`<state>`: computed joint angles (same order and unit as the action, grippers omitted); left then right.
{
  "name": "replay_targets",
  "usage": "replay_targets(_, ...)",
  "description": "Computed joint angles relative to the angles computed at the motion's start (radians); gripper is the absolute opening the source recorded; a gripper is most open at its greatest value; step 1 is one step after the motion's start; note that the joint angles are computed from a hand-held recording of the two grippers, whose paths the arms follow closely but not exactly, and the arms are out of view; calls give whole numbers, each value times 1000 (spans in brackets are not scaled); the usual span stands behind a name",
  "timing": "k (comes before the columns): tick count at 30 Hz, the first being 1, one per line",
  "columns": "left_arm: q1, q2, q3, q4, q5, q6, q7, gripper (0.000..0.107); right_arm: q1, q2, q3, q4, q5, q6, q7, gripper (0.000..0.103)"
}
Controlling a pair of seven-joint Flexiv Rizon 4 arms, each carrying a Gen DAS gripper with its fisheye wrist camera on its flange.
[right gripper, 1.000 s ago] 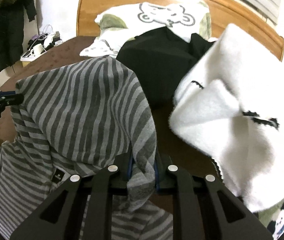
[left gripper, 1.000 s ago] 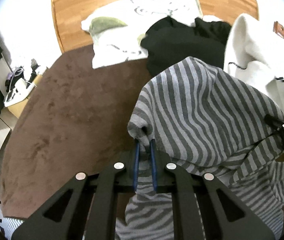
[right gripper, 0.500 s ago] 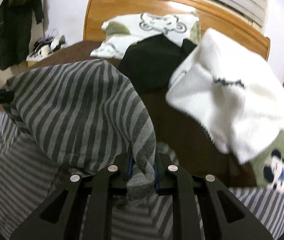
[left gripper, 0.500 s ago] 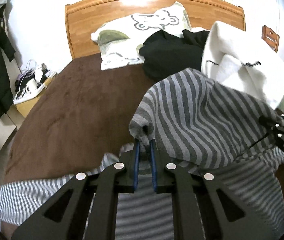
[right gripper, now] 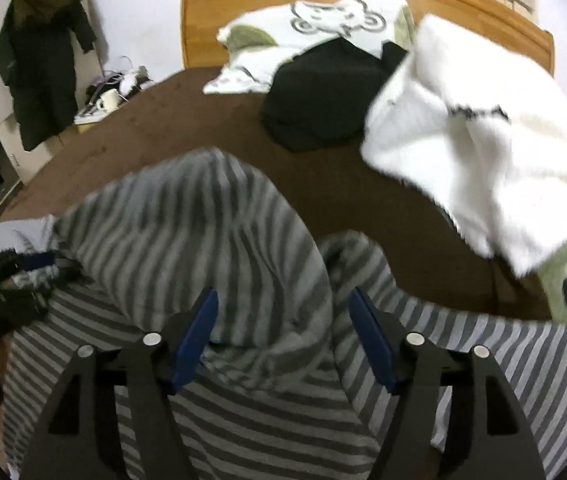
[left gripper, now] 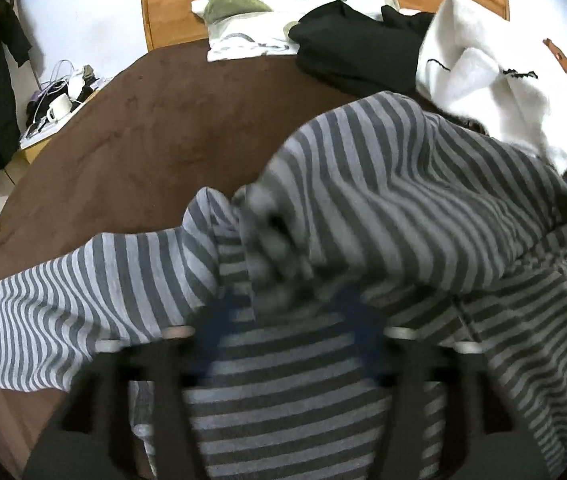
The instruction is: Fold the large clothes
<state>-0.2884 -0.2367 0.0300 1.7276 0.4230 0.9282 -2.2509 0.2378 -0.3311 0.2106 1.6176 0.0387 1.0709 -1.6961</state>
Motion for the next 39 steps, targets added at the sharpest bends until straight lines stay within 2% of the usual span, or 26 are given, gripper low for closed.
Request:
replay_targets(2,-14,2,1,-12,33,-21,-8,88,-4,-18,17,-65,17,-47,-36,74)
replay_targets(5,-18,1,-12,-21,29,-50,23,93,13,-64,19,-168,17,-91,-62,75)
replay_targets(9,-16,-5,-27,-19,-17,-77,63,94,44,-148,17,-320,9,-157,-73,77)
replay_targets(14,-11,-14,-33,-4,-73,-92,88,94,90,-315,17,-594,9,-355,-66,78)
replay_targets(18,-2,-23,-37,17,-137,-94,101,94,137,-433,-5,-761,4,-477,-23,78)
replay_targets(24,-17,-53,-32,-2,-129,-118,107,96,175,-544,-30,-898,-1,-604,12,78)
replay_targets(26,-18,-58,-30,-3,-130,-114,110,96,183,-569,-38,-929,-4,-634,20,67)
replay_targets(28,-18,-64,-28,-1,-136,-105,110,97,184,-591,-40,-960,-1,-666,30,43)
replay_targets(30,-20,-66,-25,3,-138,-95,106,97,187,-590,-51,-949,-2,-659,43,24)
replay_targets(34,-32,-66,-19,0,-120,-98,91,97,184,-547,-51,-861,-5,-590,32,19)
replay_targets(39,-39,-63,-21,-5,-116,-114,82,97,183,-537,-48,-849,-14,-555,29,17)
